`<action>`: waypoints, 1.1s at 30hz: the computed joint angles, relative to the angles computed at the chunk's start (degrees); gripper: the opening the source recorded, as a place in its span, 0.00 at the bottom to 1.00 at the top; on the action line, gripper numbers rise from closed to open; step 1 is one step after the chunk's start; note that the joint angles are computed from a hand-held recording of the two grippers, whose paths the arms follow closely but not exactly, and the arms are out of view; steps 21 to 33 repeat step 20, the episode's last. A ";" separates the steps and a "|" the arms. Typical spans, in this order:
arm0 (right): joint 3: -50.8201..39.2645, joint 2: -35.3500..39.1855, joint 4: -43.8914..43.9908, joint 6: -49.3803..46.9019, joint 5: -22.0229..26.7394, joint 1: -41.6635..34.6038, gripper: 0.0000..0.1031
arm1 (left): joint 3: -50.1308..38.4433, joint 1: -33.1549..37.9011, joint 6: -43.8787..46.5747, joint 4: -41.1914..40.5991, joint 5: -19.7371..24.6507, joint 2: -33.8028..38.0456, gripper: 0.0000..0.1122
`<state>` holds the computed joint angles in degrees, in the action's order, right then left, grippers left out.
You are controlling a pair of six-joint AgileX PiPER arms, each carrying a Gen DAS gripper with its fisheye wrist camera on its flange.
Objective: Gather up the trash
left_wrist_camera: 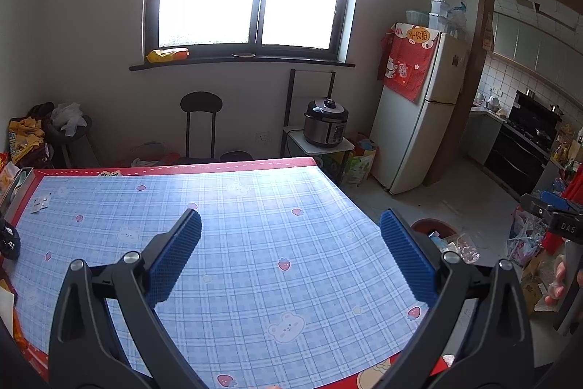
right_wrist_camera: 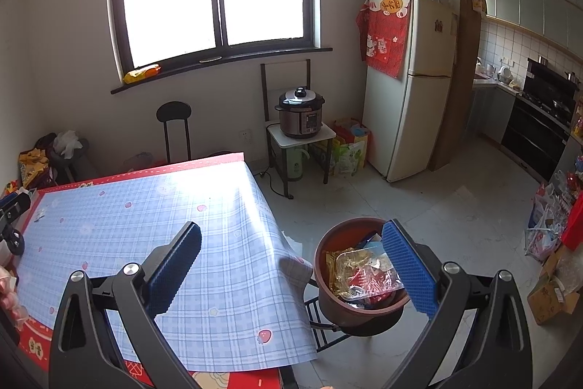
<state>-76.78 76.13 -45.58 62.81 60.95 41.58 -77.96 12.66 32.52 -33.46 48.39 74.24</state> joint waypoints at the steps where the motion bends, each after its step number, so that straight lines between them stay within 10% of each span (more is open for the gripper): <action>1: -0.04 -0.01 0.07 -0.01 0.02 0.00 0.94 | 0.02 -0.13 0.00 0.03 -0.03 0.01 0.87; 33: -0.41 -0.18 0.44 -0.05 1.35 -0.27 0.94 | -0.51 -1.80 -1.61 0.99 -0.21 0.97 0.87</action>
